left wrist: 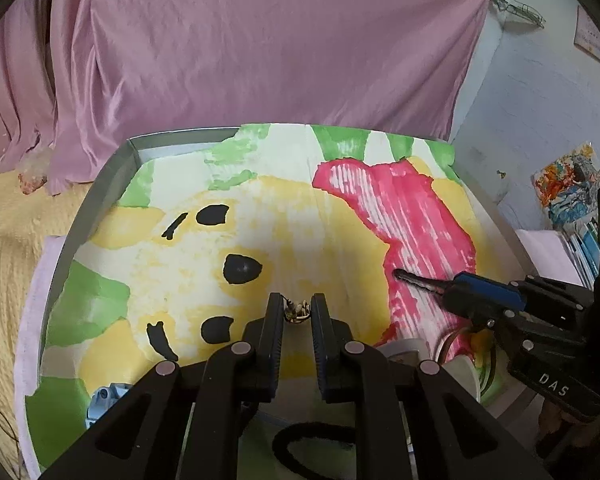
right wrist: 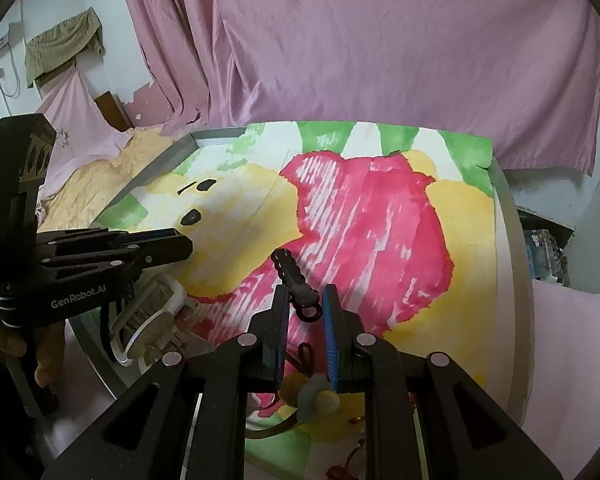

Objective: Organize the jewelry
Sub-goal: 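Carry the black strap into the tray and release while the left tool drops the gold charm there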

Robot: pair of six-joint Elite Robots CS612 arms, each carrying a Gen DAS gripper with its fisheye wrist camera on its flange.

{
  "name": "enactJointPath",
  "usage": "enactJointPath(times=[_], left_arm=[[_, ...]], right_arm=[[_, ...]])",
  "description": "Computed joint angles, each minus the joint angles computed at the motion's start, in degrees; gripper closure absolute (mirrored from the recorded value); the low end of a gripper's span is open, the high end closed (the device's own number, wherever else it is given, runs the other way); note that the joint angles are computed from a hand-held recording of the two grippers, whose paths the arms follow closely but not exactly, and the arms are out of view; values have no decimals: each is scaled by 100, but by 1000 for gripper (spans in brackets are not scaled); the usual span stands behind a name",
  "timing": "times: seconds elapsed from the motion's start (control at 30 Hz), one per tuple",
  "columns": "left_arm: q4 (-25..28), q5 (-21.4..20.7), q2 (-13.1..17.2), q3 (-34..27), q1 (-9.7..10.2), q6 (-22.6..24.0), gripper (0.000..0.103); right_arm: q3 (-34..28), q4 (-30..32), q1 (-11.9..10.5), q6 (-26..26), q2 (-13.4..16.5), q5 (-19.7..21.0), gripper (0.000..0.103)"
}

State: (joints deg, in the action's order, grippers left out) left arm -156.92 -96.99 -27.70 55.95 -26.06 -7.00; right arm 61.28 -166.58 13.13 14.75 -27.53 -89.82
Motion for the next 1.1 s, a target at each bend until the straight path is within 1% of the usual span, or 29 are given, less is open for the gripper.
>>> enactJointPath(times=[0.17, 0.27, 0.43, 0.5, 0.57, 0.6, 0.63, 0.7, 0.77, 0.87, 0.93, 1.0, 1.07, 1.1], left_arm=[[21, 30, -1, -3, -3, 43, 90], [-3, 90, -18, 27, -11, 38, 90], [0, 221, -38, 53, -34, 1, 89], [-20, 271, -50, 72, -39, -24, 89], [-85, 325, -69, 108, -46, -28, 89], [-131, 333, -80, 129, -46, -33, 89], [-178, 336, -91, 152, -46, -41, 87], [-276, 348, -113, 200, -44, -68, 79], [-398, 351, -134, 251, -43, -111, 67], [-606, 379, -184, 353, -40, -190, 65], [-739, 407, -219, 426, -43, -213, 65], [-904, 424, -258, 510, -45, -248, 61], [-1149, 442, -301, 623, -41, -317, 39], [-1277, 473, -318, 679, -46, -347, 37]], right_arm=[[-97, 152, 7, -19, 50, 30, 88], [-107, 140, 9, -22, 62, 32, 87], [-116, 80, 28, 13, 79, -52, 76], [-69, -5, 37, 33, 58, -101, 74], [-26, -92, 44, 51, 37, -183, 71], [-5, -139, 50, 65, 27, -236, 67], [20, -188, 51, 87, 17, -278, 64], [85, -270, 40, 127, -17, -303, 64], [115, -351, 43, 183, -27, -353, 63], [223, -528, 44, 260, -73, -434, 60], [319, -728, 47, 330, -112, -480, 56], [372, -868, 59, 376, -136, -526, 53], [434, -997, 78, 413, -163, -624, 49], [466, -1095, 88, 442, -172, -659, 46]])
